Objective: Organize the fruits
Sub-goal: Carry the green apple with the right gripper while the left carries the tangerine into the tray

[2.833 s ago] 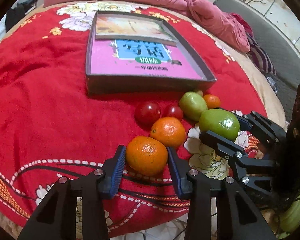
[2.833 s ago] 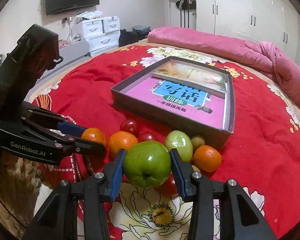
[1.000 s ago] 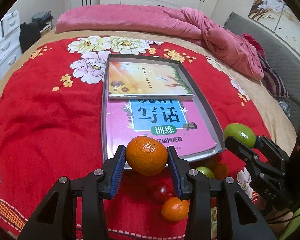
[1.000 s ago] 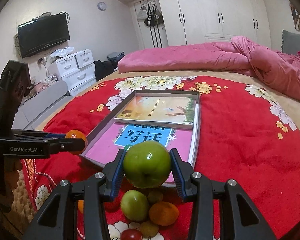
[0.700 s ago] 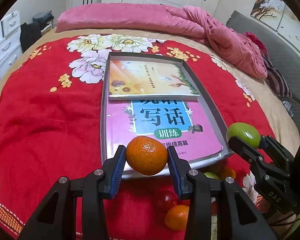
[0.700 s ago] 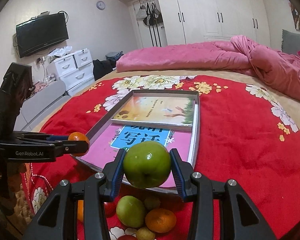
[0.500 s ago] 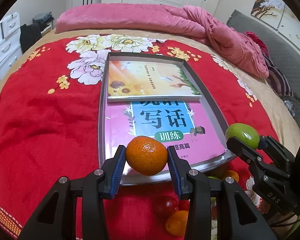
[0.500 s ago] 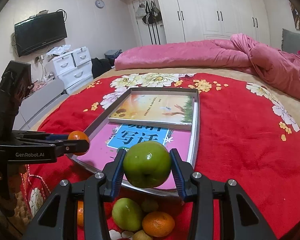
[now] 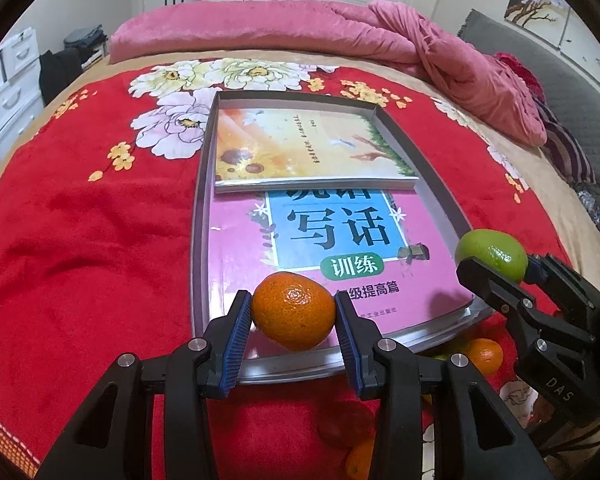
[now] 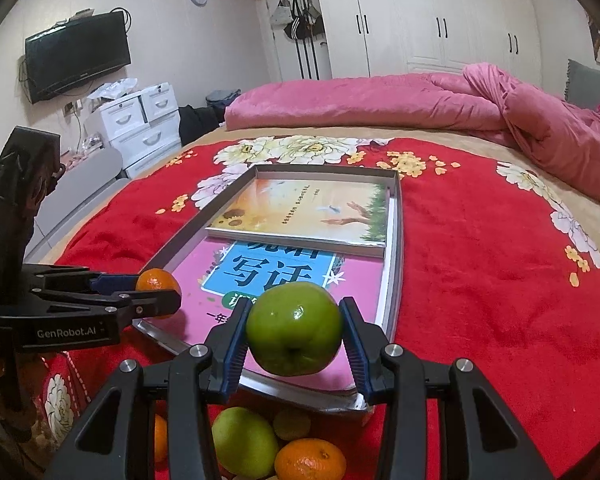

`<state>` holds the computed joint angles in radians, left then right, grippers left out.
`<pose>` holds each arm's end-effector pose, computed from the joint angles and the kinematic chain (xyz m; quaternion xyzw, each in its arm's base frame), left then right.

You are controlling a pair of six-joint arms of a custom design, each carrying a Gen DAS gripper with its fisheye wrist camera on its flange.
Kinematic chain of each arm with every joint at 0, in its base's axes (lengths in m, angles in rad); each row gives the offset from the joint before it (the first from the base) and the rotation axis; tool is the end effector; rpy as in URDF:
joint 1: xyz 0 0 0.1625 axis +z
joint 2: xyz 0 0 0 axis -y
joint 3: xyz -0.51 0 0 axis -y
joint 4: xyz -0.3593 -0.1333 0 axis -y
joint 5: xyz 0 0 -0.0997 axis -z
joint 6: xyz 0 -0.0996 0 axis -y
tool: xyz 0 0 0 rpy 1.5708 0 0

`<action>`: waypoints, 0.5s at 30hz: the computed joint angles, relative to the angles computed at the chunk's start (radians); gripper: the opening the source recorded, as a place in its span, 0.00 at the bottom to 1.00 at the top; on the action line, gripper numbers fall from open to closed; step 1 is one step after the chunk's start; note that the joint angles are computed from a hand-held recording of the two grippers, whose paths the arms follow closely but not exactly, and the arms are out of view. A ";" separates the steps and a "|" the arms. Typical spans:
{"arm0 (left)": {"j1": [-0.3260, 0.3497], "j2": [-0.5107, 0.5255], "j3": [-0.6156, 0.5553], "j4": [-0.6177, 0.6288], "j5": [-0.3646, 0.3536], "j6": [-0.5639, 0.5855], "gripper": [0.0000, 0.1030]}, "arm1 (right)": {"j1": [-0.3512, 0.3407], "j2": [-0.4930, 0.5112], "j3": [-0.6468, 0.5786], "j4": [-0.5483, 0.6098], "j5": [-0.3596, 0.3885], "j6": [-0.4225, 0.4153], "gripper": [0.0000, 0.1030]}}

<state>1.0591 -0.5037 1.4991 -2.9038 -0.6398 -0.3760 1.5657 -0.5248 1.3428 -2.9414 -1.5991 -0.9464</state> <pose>-0.1843 -0.7635 0.0841 -0.0155 0.8840 -0.3256 0.3351 0.1263 -0.8248 0.1234 0.4328 -0.8591 0.2362 0.1370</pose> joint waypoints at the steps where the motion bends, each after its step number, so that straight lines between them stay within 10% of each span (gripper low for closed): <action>1: 0.000 0.002 -0.002 0.003 0.001 0.000 0.42 | 0.001 0.003 -0.001 -0.005 -0.007 -0.003 0.43; 15: 0.004 0.007 -0.002 0.024 -0.002 -0.016 0.42 | 0.002 0.022 -0.020 0.012 -0.056 -0.015 0.43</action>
<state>1.0633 -0.4972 1.4974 -2.8794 -0.6414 -0.3925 1.5681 -0.5029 1.3229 -2.9297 -1.6549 -0.9619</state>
